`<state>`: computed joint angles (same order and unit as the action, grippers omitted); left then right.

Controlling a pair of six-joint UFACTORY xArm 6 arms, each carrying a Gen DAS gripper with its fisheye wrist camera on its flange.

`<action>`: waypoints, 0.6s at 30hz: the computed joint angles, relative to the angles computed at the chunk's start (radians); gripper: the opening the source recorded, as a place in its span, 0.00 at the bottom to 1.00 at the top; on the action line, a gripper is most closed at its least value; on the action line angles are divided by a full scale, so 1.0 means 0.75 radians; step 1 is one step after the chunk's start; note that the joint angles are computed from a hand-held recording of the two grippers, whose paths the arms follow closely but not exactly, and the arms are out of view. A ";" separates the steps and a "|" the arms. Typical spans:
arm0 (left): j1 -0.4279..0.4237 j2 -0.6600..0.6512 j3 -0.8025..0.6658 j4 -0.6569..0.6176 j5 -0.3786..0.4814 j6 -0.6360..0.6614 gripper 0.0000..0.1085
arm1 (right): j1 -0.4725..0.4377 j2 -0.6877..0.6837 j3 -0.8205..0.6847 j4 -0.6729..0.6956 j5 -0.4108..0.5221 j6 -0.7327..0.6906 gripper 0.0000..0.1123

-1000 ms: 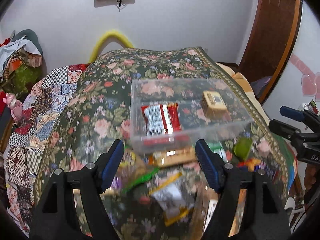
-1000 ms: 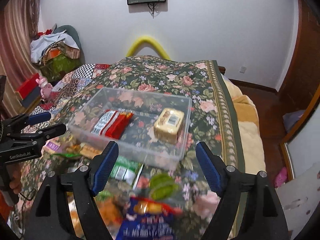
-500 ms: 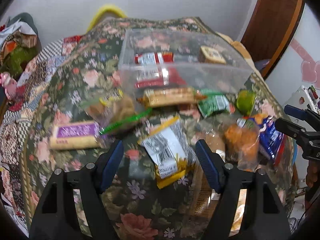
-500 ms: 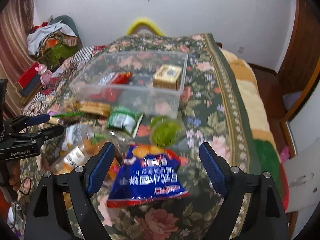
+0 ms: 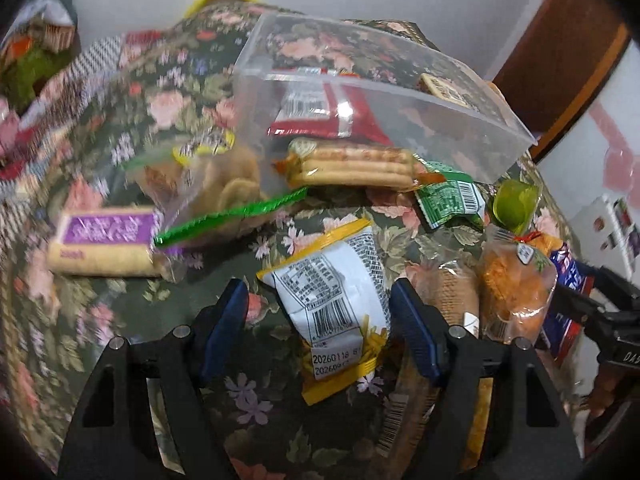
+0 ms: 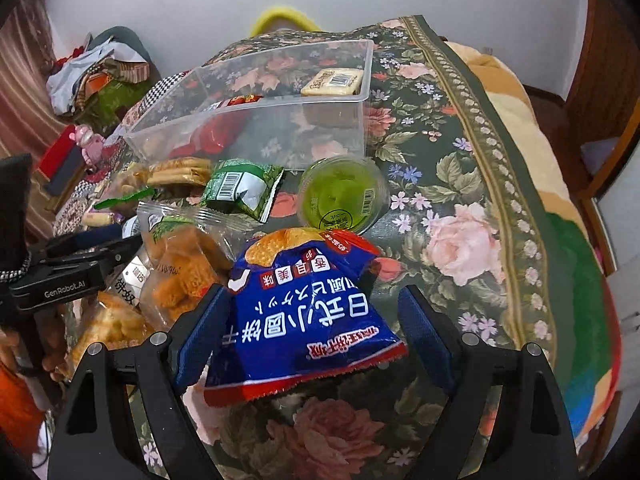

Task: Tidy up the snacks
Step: 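Grasp the white snack bag with left tool while right grasps blue cracker bag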

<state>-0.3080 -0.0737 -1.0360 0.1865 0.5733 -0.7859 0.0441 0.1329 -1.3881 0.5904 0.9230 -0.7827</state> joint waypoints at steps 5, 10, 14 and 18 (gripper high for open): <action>-0.009 -0.011 0.018 0.052 -0.018 -0.023 0.49 | 0.000 0.009 -0.007 0.022 0.015 -0.024 0.65; -0.011 -0.020 0.019 0.058 -0.008 -0.027 0.44 | -0.004 -0.023 0.022 0.058 -0.004 -0.072 0.51; -0.019 -0.044 0.022 0.093 0.017 -0.056 0.41 | -0.012 -0.034 0.017 0.080 0.002 -0.094 0.40; -0.042 -0.082 0.007 0.203 0.068 -0.107 0.39 | -0.029 -0.048 0.008 0.119 0.018 -0.110 0.30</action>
<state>-0.3393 -0.1349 -1.0304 0.3387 0.6245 -0.8665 0.0226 0.0972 -1.3818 0.6799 0.9363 -0.8656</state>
